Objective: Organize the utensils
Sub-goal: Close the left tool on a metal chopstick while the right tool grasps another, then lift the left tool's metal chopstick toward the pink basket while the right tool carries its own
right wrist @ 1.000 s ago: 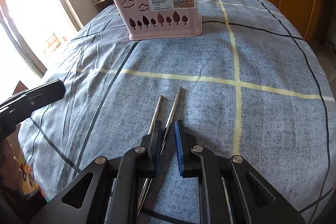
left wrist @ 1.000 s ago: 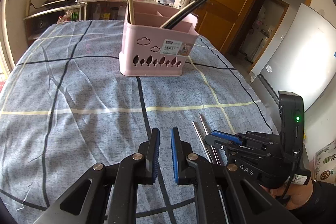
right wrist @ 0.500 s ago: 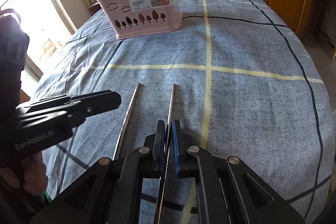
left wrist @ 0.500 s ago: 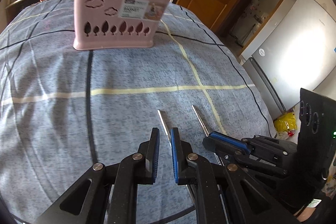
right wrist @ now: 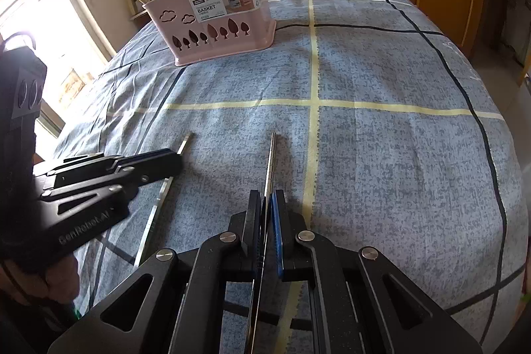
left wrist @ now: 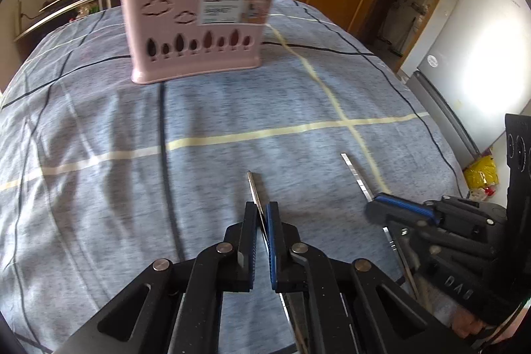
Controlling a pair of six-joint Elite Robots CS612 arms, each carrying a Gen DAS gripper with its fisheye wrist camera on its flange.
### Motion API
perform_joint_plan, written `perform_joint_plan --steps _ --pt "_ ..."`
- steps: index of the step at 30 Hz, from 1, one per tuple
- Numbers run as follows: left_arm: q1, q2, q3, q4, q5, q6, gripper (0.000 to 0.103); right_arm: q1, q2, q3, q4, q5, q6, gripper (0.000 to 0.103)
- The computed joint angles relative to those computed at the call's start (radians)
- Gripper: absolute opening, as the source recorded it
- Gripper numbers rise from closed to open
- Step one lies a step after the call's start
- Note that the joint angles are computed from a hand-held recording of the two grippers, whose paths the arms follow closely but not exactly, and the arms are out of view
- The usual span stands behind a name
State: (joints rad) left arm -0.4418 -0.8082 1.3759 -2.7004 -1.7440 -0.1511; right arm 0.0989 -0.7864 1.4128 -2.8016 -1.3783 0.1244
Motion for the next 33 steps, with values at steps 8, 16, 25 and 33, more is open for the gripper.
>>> perform_joint_plan --steps 8,16,25,33 --pt "0.036 -0.014 0.018 0.005 0.015 -0.028 0.005 -0.001 0.010 -0.025 0.027 0.012 0.011 0.007" --pt "0.039 -0.006 -0.006 0.039 0.014 -0.019 0.005 0.009 0.035 -0.088 0.085 -0.027 -0.036 0.009" --pt "0.026 0.007 -0.039 0.082 0.050 0.019 0.006 0.018 0.049 -0.129 0.140 -0.060 -0.068 0.005" --pt "0.032 0.003 -0.041 0.086 0.041 0.007 0.004 0.011 0.042 -0.130 0.113 -0.011 -0.051 0.004"
